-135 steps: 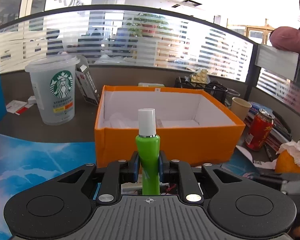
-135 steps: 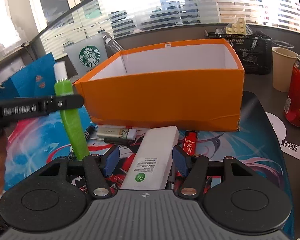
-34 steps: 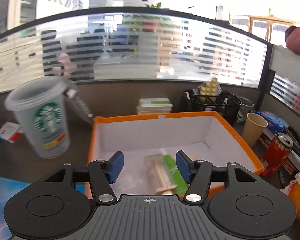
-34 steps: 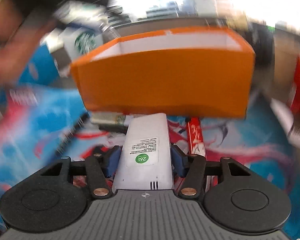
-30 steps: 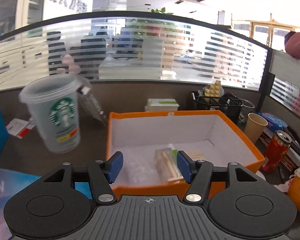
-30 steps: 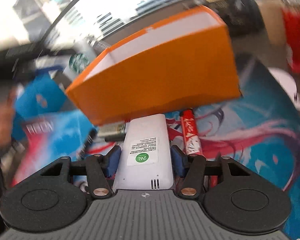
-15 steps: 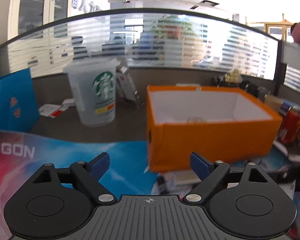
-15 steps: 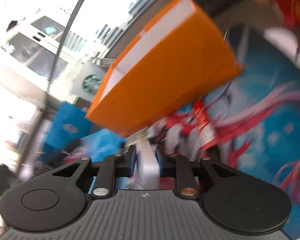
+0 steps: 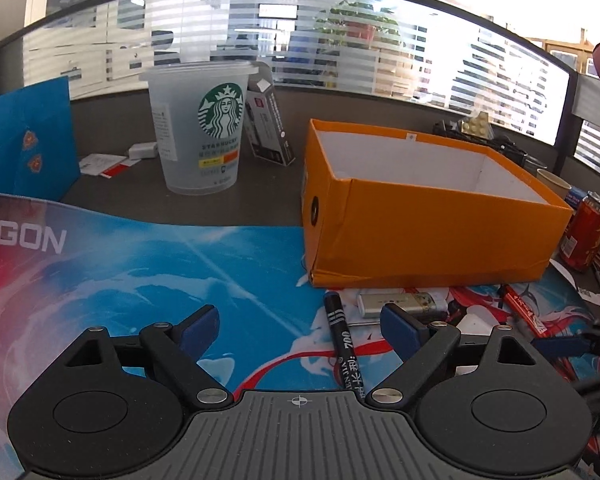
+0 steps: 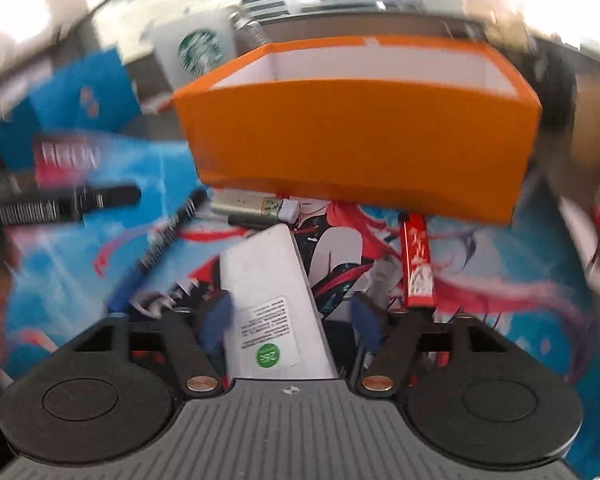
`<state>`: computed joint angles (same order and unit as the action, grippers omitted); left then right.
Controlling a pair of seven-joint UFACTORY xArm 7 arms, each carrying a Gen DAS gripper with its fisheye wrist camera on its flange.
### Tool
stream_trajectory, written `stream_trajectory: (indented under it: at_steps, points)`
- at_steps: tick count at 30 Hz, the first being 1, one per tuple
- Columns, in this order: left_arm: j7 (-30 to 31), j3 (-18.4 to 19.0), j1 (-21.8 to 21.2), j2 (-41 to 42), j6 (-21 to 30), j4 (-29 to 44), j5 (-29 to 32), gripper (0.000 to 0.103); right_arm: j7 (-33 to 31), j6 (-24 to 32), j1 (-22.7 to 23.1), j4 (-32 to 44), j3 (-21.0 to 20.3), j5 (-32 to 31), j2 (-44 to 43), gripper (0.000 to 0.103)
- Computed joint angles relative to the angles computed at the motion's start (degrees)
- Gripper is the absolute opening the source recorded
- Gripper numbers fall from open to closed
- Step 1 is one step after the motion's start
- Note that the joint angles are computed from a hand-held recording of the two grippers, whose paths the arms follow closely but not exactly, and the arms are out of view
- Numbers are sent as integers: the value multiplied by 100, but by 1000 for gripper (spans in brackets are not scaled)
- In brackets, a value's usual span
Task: Organize rigid objects
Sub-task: 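Grasp the white power bank with the right gripper while the left moves toward the black marker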
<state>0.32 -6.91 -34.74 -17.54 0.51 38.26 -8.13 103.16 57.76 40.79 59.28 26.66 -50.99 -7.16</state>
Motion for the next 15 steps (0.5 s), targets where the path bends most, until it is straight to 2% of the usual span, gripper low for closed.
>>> stream_trajectory:
  at_steps: [3, 4, 5, 9, 11, 15]
  points:
    - [-3, 27, -13, 2, 53, -11, -14, 90, -974, 665, 165, 535, 60, -168, 571, 65]
    - [64, 118, -112, 4, 94, -10, -72, 90, -1275, 857, 256, 730, 19, -146, 776, 58]
    - [128, 182, -184, 12, 123, -9, -128, 90, -1338, 941, 357, 780, -24, -243, 835, 52]
    - [169, 138, -148, 16, 202, -25, -214, 90, -1256, 1132, 633, 908, -253, -229, 942, 51]
    - [185, 109, -121, 0, 189, -37, -240, 90, -1073, 916, 646, 776, -354, -183, 812, 51]
    - [166, 48, -45, -17, 147, -54, -222, 90, -78, -536, 247, -114, -507, 54, -30, 51]
